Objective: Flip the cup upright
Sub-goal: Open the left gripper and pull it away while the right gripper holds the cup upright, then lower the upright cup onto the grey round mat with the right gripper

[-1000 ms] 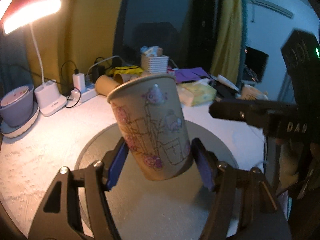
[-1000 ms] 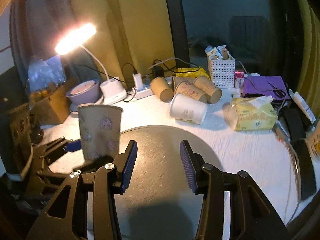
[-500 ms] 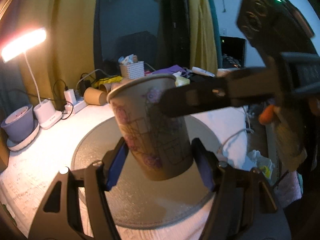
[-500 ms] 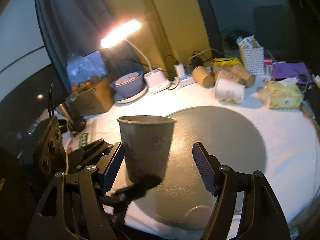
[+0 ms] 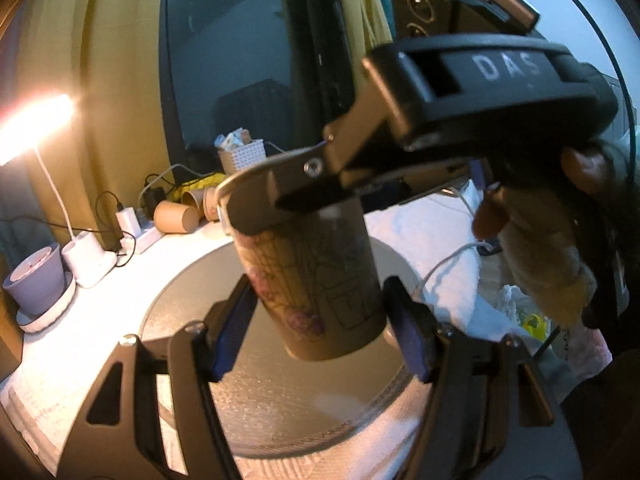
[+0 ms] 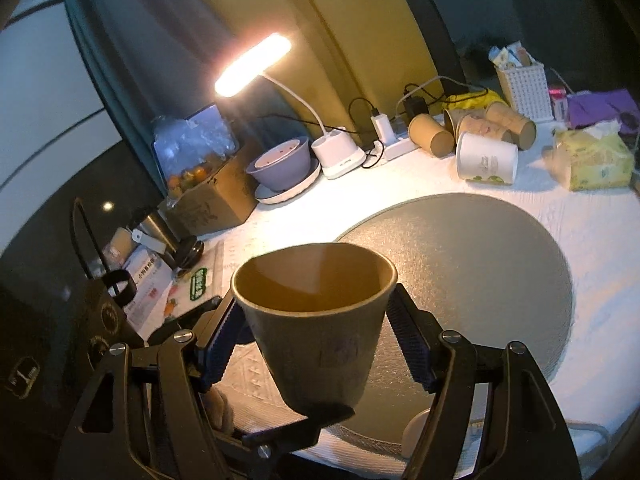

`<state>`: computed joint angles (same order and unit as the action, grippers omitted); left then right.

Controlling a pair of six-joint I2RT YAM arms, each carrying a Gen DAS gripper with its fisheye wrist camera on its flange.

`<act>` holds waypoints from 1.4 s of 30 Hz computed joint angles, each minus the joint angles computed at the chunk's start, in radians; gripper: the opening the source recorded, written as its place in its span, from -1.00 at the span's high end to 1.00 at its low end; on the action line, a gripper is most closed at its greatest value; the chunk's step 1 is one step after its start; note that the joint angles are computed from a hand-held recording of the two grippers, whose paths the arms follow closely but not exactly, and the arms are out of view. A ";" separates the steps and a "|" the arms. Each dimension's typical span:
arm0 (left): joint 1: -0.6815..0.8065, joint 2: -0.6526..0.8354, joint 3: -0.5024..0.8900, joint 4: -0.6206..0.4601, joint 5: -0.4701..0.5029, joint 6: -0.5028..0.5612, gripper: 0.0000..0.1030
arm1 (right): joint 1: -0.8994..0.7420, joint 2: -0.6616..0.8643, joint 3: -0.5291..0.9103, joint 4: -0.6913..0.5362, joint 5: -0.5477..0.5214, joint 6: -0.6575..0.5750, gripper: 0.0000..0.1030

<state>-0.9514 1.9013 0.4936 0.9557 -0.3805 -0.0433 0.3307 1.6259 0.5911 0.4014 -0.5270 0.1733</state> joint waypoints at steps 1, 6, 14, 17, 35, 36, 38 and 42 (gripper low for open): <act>0.001 0.000 0.001 -0.002 0.003 -0.002 -0.28 | -0.001 -0.001 -0.001 0.002 -0.001 0.002 -0.44; 0.035 0.010 0.022 -0.025 0.035 -0.005 -0.29 | 0.002 -0.004 0.000 -0.004 0.006 -0.006 -0.37; 0.085 0.011 0.058 -0.126 0.083 -0.064 -0.45 | 0.005 0.022 0.024 0.001 0.046 -0.014 -0.36; 0.101 0.010 0.059 -0.150 0.097 -0.086 -0.47 | 0.009 0.034 0.040 0.009 0.082 -0.018 -0.36; 0.317 -0.051 0.048 -0.275 0.249 -0.270 -0.47 | 0.079 0.254 0.171 0.089 0.437 -0.112 -0.36; 0.330 -0.053 0.045 -0.270 0.253 -0.277 -0.47 | 0.084 0.264 0.176 0.100 0.455 -0.117 -0.36; 0.356 -0.057 0.039 -0.264 0.257 -0.291 -0.47 | 0.093 0.286 0.190 0.107 0.490 -0.129 -0.36; 0.396 -0.063 0.032 -0.260 0.272 -0.315 -0.47 | 0.114 0.315 0.208 0.118 0.536 -0.138 -0.36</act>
